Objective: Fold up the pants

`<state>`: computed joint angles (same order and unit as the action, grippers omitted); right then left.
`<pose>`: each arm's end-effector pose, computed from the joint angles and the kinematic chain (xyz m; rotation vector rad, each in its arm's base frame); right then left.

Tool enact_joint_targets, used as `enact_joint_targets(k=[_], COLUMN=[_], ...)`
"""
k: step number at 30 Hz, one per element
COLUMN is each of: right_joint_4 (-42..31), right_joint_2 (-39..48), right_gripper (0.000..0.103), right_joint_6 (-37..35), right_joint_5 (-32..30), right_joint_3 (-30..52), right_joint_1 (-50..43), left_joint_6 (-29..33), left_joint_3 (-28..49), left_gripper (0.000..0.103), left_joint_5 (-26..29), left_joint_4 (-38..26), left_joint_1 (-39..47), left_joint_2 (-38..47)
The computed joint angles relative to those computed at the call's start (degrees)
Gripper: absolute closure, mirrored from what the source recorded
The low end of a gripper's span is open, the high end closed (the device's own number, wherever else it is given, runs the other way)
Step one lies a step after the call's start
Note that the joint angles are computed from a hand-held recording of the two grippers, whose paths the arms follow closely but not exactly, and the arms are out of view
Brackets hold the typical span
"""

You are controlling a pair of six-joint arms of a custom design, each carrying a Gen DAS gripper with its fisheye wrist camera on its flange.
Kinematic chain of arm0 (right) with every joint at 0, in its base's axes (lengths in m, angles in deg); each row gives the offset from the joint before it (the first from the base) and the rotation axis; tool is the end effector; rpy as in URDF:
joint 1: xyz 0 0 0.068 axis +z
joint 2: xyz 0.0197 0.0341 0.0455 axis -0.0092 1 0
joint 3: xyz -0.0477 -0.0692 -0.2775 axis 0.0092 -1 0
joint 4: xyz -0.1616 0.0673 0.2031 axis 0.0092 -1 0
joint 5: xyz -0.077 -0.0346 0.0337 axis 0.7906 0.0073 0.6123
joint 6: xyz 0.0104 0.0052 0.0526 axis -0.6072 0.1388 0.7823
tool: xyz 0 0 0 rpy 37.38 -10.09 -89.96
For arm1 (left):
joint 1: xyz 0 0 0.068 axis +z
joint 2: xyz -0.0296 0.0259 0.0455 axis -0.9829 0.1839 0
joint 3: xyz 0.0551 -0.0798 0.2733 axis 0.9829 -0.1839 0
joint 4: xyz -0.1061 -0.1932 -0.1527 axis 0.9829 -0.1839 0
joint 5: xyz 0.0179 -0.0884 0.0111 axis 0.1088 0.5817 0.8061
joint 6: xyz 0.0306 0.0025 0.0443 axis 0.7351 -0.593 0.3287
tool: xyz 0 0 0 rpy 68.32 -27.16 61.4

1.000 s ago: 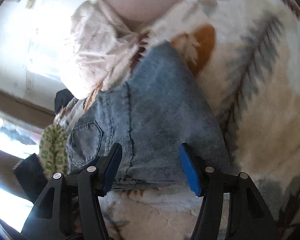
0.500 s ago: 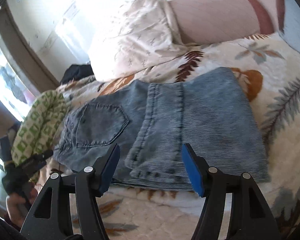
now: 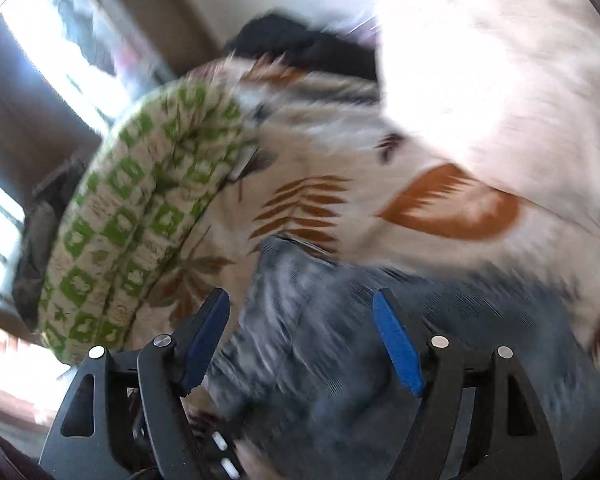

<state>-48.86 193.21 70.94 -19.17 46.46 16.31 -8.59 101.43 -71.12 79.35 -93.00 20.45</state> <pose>0.3937 0.1363 0.1933 -0.8247 2.5689 0.6748 0.2258 -0.0454 0.0729 -0.6313 2.4191 -0.0418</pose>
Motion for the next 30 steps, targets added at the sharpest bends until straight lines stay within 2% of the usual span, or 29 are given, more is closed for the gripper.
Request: enact_joint_targets(k=[5,10,14,15,16,18,19,20,21,25,27,30], right_joint_4=[-7.9,-11.63,-12.56,-12.98,-11.94,-10.63,-10.6,-11.14,-10.9,-4.83,-2.32,-0.26], right_joint_2=[13.42,21.09,25.44,26.72,26.63,26.0,25.77,25.4,24.58,18.41,14.98,9.5], right_gripper=[0.029,0.029,0.029,0.032,0.035,0.049,0.065,0.079,0.087,0.089,0.09,0.09], right_joint_6=[-2.75,-3.87,-4.37,-3.55,-3.17,-2.82,-2.23,-1.77,-2.16,-1.34,-0.85,-0.63], right_joint_5=[5.22,9.54,12.48,12.98,13.03,14.09,14.52,13.83,12.99,11.75,10.65,8.14], right_joint_3=[15.06,23.46,26.62,27.45,26.76,25.57,25.5,25.45,24.53,16.29,12.32,7.23], right_joint_1=[6.08,8.91,10.28,10.19,10.07,9.86,9.54,8.79,8.2,7.24,6.64,5.23], left_joint_6=[1.39,2.5,3.93,4.26,4.63,4.87,5.12,5.47,5.6,5.49,5.42,4.75], left_joint_3=[1.89,2.78,1.78,1.6,1.43,0.41,-0.26,-0.79,-1.13,-1.29,-2.07,-3.04], left_gripper=[0.006,0.006,0.031,0.032,0.036,0.048,0.053,0.065,0.066,0.071,0.075,0.077], left_joint_5=[2.46,0.58,1.78,1.34,1.36,2.92,4.21,5.76,6.92,5.8,8.17,7.96], left_joint_4=[1.51,3.88,6.85,7.22,7.68,9.46,10.65,11.91,12.49,12.9,14.32,15.83], left_joint_1=[1.83,0.46,0.0,-0.41,-0.46,0.41,1.0,1.48,1.63,-0.03,0.29,-1.01], left_joint_2=[4.0,6.65,6.16,6.16,6.2,5.59,4.98,4.71,4.33,3.0,2.41,1.55])
